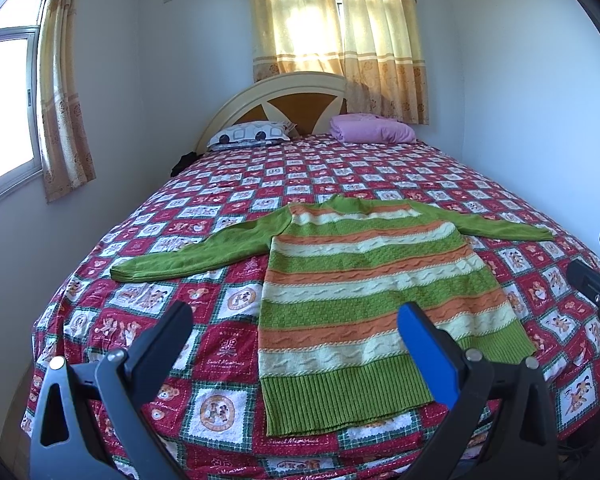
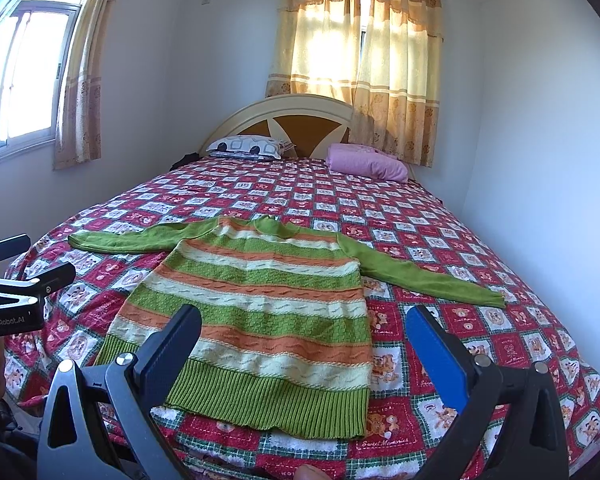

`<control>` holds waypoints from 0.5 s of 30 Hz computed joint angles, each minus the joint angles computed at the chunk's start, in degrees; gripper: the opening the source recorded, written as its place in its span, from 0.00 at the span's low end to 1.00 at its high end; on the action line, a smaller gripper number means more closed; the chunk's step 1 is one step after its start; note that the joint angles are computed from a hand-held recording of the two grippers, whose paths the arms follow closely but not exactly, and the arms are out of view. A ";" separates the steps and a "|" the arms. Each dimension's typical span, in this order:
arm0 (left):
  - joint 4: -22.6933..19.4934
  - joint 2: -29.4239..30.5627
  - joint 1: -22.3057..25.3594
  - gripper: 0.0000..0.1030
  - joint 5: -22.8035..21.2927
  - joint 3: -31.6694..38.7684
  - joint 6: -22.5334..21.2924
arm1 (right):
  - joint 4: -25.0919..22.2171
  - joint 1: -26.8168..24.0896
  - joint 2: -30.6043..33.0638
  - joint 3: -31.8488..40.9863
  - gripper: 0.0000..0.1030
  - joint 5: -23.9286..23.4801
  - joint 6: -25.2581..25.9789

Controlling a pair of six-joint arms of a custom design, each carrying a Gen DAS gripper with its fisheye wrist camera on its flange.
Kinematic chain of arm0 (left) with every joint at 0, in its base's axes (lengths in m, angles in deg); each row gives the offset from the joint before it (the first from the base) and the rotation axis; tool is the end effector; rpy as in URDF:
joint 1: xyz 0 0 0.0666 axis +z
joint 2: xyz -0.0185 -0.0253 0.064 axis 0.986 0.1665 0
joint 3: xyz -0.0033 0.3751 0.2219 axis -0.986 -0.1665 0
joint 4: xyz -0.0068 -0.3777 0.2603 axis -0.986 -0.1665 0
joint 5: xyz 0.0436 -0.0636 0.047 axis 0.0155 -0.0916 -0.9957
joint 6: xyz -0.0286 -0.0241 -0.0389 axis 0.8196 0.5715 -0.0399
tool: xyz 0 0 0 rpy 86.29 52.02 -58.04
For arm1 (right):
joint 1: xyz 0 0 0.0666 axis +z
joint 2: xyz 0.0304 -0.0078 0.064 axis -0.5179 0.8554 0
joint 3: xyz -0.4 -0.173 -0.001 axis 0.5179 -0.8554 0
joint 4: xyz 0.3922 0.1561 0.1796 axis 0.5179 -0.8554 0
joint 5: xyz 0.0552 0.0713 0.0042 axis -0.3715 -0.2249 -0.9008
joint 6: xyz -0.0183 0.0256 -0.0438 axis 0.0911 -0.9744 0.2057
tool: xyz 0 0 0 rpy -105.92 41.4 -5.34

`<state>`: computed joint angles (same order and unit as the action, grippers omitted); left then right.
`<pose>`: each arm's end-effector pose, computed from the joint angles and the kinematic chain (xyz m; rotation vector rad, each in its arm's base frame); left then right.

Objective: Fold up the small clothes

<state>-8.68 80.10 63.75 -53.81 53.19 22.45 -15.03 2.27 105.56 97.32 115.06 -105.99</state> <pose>0.6875 -0.2132 0.5426 0.6056 2.0100 -0.2609 0.5474 0.3270 0.5929 0.4167 2.0209 -0.4104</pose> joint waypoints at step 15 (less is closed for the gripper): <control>-0.16 0.20 0.14 1.00 0.02 0.20 0.09 | 0.18 -0.01 -0.04 -0.26 0.99 0.04 -0.18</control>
<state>-8.85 80.30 63.89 -53.79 53.38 22.54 -14.85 2.26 105.52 97.06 115.10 -106.17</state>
